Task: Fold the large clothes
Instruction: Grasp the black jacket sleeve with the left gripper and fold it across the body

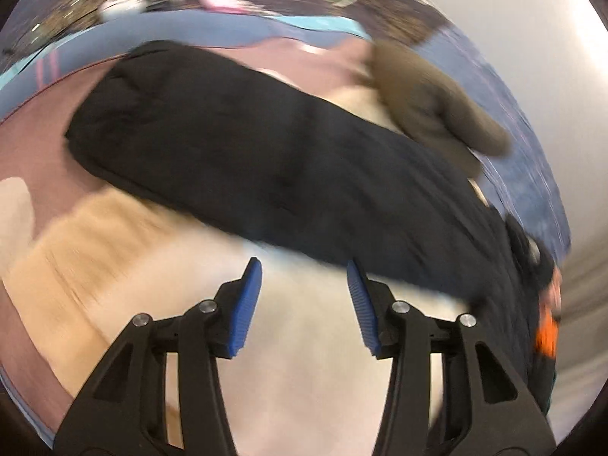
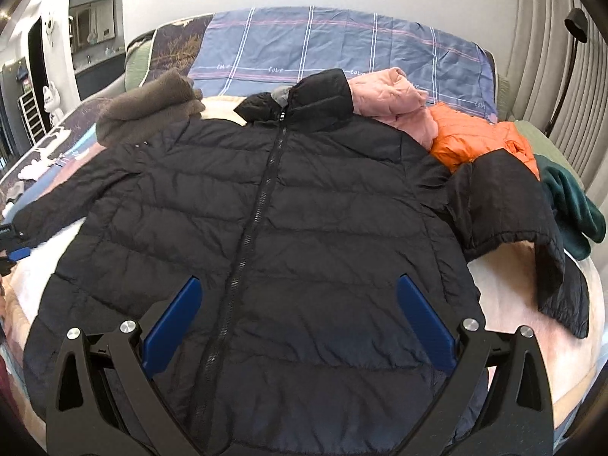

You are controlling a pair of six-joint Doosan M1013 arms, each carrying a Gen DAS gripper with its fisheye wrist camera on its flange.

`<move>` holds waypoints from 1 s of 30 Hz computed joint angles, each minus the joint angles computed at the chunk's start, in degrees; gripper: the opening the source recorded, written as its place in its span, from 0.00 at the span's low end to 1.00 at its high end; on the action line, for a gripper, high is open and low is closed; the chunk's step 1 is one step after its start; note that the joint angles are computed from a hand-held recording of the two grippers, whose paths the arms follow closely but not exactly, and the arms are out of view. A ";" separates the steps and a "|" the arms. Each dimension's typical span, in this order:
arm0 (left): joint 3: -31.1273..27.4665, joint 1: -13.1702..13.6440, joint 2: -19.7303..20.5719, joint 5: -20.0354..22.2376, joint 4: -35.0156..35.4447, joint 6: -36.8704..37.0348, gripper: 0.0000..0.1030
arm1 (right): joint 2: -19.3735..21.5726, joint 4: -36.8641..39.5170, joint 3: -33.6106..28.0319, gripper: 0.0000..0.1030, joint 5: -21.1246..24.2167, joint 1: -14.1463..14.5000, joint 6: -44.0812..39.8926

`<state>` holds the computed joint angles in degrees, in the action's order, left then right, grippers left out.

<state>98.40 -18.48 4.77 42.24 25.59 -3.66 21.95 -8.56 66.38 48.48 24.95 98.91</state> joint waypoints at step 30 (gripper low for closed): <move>-18.41 -3.69 9.15 8.72 24.07 -0.27 0.05 | 3.22 6.28 -3.45 0.99 1.40 -3.41 -5.16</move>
<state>79.99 -22.17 13.92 50.96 49.66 -3.93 25.17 -2.28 62.93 49.88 21.54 93.75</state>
